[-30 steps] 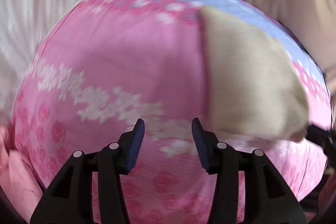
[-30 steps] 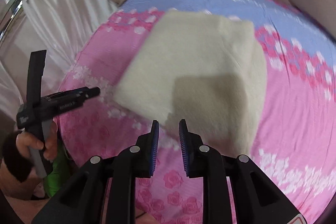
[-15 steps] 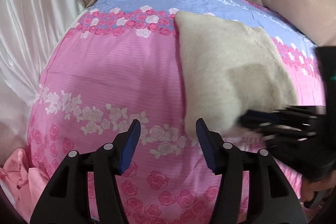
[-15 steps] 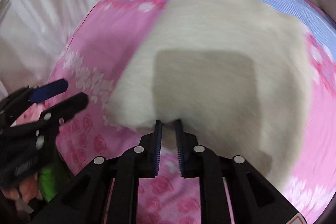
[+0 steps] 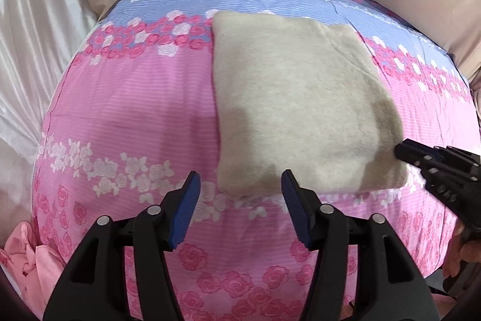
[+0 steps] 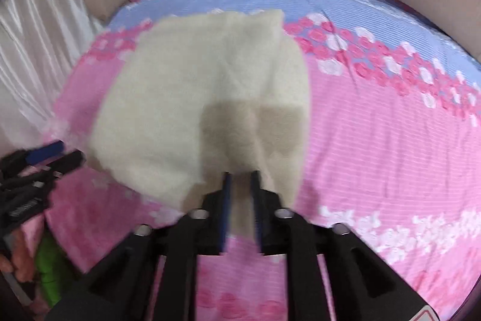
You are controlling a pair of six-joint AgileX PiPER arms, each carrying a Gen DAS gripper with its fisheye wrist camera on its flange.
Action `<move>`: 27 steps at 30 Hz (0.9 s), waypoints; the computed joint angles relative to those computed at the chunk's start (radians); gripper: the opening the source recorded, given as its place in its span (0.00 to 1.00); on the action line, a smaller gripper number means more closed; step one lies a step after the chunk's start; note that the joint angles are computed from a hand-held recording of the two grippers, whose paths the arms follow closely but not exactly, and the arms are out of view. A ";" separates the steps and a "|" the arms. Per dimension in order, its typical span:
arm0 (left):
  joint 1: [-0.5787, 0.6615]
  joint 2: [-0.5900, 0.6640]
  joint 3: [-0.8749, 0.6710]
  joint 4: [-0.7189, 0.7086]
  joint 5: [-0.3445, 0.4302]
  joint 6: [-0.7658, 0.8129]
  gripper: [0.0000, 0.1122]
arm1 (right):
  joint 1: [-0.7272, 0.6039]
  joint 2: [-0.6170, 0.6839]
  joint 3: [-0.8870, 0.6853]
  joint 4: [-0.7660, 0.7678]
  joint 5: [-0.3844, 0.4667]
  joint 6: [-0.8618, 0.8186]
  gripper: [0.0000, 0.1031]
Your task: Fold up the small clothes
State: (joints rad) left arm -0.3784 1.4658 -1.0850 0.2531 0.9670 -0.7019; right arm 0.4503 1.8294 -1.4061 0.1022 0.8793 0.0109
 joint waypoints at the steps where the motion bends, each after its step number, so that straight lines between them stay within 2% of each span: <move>1: -0.018 0.006 -0.007 0.014 0.005 -0.017 0.56 | -0.007 -0.028 0.031 0.004 -0.020 0.022 0.26; 2: -0.038 0.009 -0.013 0.035 0.010 -0.041 0.62 | -0.026 -0.067 0.076 0.048 -0.051 0.005 0.26; 4: -0.081 0.009 -0.014 0.096 0.014 -0.115 0.76 | -0.035 -0.161 0.167 0.014 -0.122 0.042 0.34; 6: -0.115 -0.009 0.005 0.153 -0.010 -0.197 0.79 | -0.013 -0.242 0.240 -0.050 -0.190 0.113 0.57; 8: -0.156 -0.022 0.025 0.222 -0.023 -0.294 0.81 | 0.005 -0.310 0.306 -0.113 -0.254 0.181 0.65; 11: -0.191 -0.026 0.040 0.264 -0.030 -0.352 0.81 | 0.021 -0.357 0.364 -0.148 -0.314 0.210 0.72; 13: -0.209 -0.030 0.051 0.268 -0.048 -0.366 0.81 | 0.031 -0.353 0.364 -0.186 -0.305 0.230 0.72; 17: -0.269 -0.006 0.036 0.283 -0.037 -0.392 0.81 | 0.002 -0.370 0.377 -0.145 -0.280 0.184 0.72; 22: -0.339 0.033 0.000 0.291 0.007 -0.440 0.81 | -0.030 -0.396 0.407 -0.133 -0.277 0.175 0.72; 27: -0.383 0.040 -0.013 0.285 0.020 -0.476 0.81 | -0.067 -0.411 0.428 -0.095 -0.270 0.132 0.72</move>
